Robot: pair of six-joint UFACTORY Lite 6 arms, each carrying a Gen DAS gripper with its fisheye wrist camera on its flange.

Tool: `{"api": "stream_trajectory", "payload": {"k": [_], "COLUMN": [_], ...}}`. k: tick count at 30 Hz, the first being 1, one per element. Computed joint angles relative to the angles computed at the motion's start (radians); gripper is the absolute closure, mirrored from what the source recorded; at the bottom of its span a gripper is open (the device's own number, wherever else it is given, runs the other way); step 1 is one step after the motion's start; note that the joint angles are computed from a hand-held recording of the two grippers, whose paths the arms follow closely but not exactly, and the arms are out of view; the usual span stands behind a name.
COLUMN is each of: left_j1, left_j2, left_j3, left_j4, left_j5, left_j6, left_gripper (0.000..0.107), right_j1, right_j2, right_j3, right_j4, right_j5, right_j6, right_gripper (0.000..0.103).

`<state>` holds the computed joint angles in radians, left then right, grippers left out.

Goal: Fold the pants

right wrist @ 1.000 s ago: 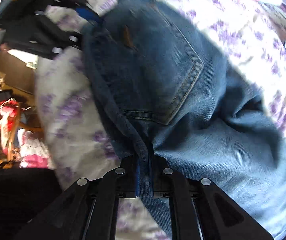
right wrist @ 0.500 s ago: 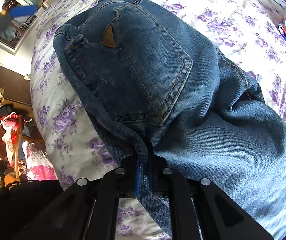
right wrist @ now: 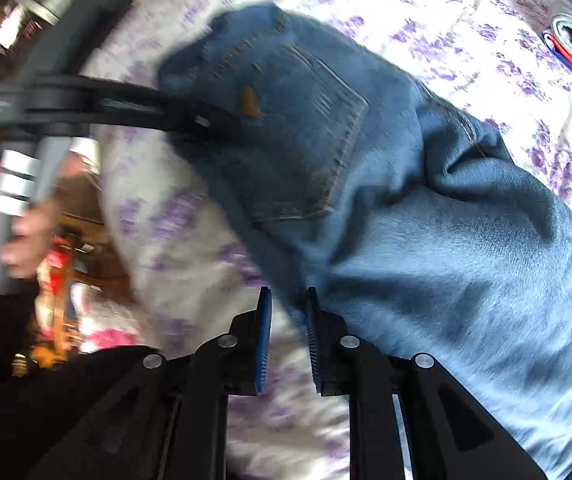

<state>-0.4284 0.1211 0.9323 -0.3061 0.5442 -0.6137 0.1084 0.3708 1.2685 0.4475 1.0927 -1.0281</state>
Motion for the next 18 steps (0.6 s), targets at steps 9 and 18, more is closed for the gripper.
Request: {"api": "stream_trajectory", "payload": {"k": [9,18], "left_j1": [-0.063,-0.053], "left_j2": [0.111,0.11], "left_j3": [0.117,0.096], "left_j4": [0.176,0.149], "left_j5": [0.044,-0.01], "left_j6": [-0.18,-0.155], "left_gripper": [0.093,0.093], "right_j1": [0.104,-0.376], "right_j2": [0.165,0.107], "right_j3": [0.061,0.276], "right_j4": [0.061,0.065], "right_j5": [-0.131,0.169], "right_j6": [0.076,0.022], "right_gripper": [0.096,0.056]}}
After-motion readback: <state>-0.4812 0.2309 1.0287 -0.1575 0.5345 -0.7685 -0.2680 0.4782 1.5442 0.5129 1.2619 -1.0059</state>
